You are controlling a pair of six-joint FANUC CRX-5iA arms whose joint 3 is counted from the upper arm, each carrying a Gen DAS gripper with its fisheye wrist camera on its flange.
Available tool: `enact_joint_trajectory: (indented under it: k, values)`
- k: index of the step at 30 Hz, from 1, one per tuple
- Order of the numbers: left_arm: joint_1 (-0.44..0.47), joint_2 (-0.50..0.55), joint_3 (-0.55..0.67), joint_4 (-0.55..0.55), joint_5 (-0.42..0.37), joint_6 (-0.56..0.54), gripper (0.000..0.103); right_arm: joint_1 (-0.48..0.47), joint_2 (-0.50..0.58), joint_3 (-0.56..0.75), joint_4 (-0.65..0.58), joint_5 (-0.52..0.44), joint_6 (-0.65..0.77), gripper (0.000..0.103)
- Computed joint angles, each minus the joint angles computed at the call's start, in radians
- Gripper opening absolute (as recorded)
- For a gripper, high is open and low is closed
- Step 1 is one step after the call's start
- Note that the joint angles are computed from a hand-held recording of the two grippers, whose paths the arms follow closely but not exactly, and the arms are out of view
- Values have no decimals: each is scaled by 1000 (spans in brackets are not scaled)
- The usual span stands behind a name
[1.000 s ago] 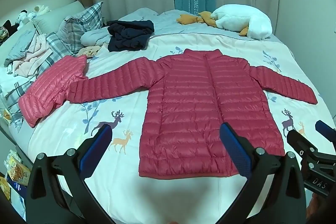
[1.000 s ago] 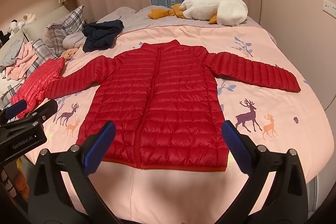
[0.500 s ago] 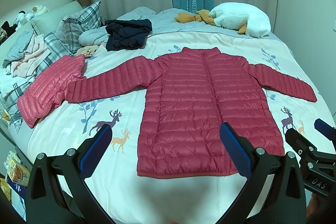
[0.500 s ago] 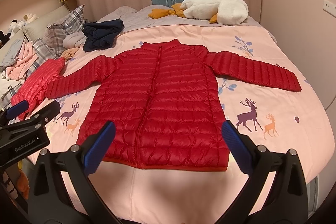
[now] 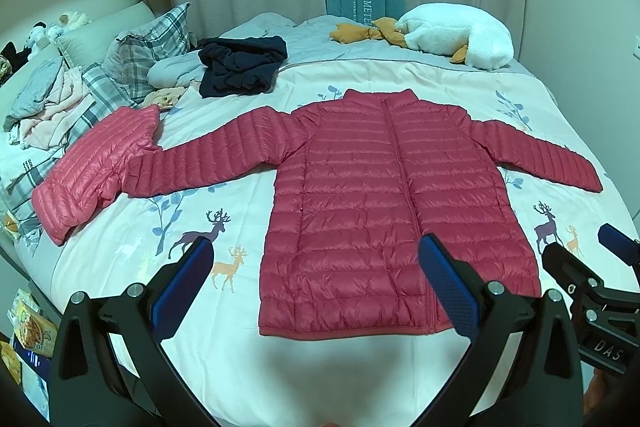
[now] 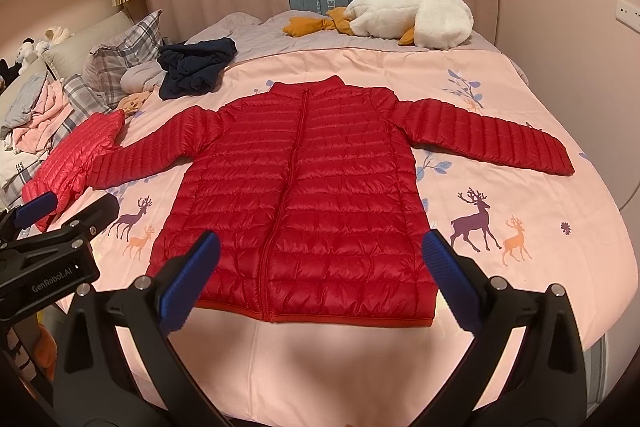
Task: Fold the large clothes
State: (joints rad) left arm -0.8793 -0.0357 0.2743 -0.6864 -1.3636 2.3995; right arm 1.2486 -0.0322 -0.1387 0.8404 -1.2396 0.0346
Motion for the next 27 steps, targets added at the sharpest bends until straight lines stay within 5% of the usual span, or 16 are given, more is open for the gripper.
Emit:
enact_joint_trajectory:
  k: [27]
  values:
    - [-5, 8, 10, -4, -5, -1, 102, 1, 1, 2, 0, -1, 0, 101]
